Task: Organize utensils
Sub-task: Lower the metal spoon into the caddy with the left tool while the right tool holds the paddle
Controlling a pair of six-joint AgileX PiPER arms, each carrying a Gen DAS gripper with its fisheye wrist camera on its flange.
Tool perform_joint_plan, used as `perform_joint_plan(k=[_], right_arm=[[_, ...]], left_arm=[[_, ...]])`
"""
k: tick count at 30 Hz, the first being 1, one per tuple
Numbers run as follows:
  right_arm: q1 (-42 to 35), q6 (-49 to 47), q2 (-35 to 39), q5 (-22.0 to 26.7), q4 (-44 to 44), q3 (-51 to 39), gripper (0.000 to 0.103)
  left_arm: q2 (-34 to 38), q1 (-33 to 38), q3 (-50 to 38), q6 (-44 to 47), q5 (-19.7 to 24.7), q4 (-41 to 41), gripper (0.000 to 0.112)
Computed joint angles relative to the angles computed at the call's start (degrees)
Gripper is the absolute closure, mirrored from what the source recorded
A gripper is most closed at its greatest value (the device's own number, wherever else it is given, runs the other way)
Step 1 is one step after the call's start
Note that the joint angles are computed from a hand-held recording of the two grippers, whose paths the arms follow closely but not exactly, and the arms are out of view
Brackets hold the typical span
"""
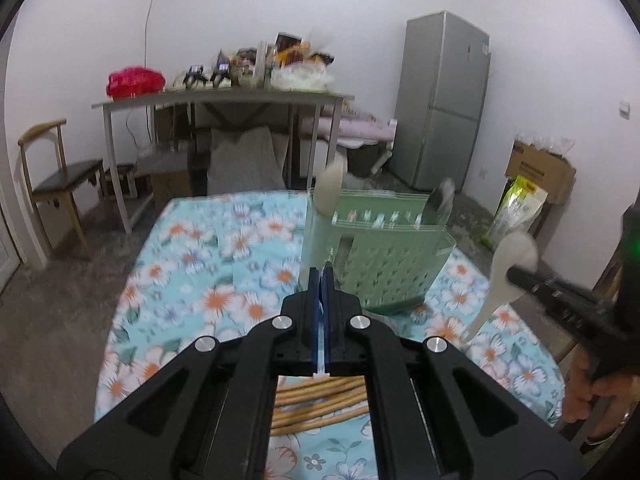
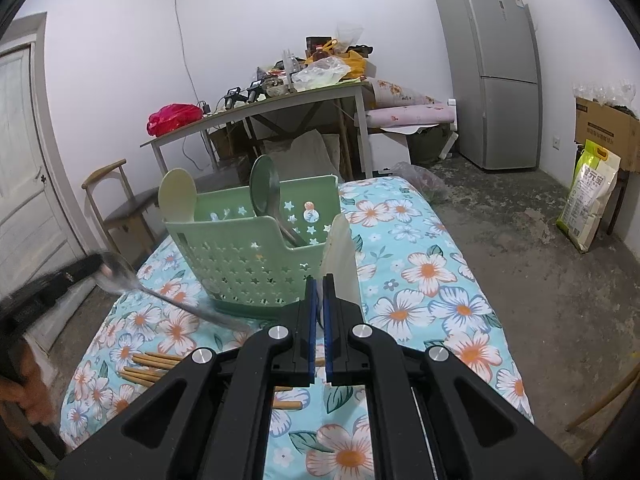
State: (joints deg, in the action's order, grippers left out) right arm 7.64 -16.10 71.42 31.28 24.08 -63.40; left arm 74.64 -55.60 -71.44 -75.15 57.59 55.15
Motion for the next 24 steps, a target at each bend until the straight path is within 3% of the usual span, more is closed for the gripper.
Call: perform_joint_plan(k=[12, 24], right_arm=[[0.1, 0.2, -0.2, 0.0, 0.1, 0.2, 0.1], [0.4, 0.5, -0.3, 0.2, -0.3, 0.0, 0.1]], left_arm=[[-1.2, -5.0, -10.0, 2.1, 7.3, 13.6, 0.112], [8.7, -1.3, -17.4, 7.5, 7.3, 20.4, 0.112]])
